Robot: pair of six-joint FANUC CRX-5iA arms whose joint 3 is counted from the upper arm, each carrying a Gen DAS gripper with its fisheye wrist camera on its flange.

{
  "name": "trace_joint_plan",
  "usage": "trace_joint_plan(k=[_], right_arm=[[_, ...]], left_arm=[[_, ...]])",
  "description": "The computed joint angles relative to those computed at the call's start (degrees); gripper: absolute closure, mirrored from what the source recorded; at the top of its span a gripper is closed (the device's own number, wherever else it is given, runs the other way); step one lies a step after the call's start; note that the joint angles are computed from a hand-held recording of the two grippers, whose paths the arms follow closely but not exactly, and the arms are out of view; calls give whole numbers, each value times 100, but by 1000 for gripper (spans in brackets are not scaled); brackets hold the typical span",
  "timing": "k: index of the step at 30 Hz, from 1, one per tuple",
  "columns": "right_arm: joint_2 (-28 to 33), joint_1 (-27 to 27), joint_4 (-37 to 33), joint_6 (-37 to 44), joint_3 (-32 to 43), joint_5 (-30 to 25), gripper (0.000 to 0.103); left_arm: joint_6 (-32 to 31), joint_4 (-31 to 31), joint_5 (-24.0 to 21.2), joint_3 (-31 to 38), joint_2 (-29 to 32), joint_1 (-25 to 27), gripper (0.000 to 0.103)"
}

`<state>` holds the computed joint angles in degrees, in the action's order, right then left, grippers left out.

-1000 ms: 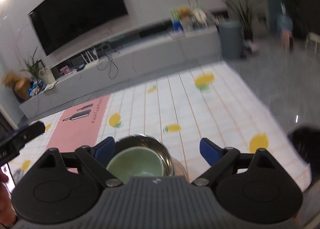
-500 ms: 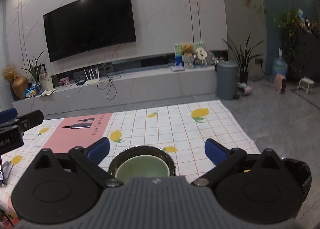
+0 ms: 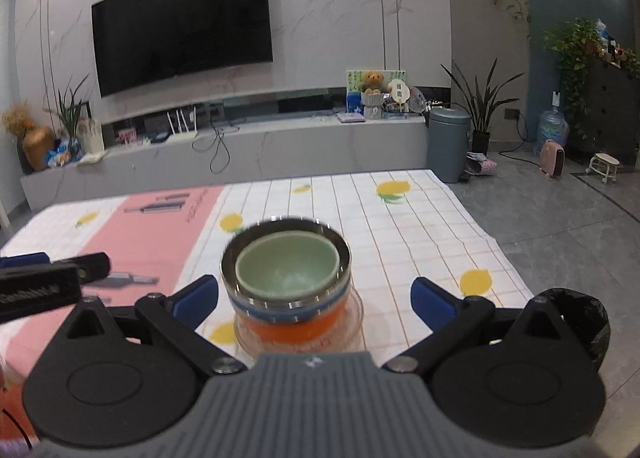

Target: Organize plates and bowls

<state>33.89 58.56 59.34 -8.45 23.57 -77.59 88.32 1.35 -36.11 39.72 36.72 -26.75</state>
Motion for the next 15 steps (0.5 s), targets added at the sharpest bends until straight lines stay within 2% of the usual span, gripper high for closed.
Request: trace_joint_plan(k=[4, 6, 13, 15], right_arm=[[-79, 54, -246, 24, -120, 72, 3], [-64, 61, -448, 107, -70, 24, 3], [-112, 30, -830, 53, -124, 159, 3], [-94, 30, -885, 72, -109, 126, 3]], left_arm=[[93, -45, -769, 368, 200, -37, 6], [54, -28, -861, 249, 163, -48, 6], [145, -147, -1367, 508, 348, -113, 7], [154, -169, -1386, 497, 358, -127, 6]])
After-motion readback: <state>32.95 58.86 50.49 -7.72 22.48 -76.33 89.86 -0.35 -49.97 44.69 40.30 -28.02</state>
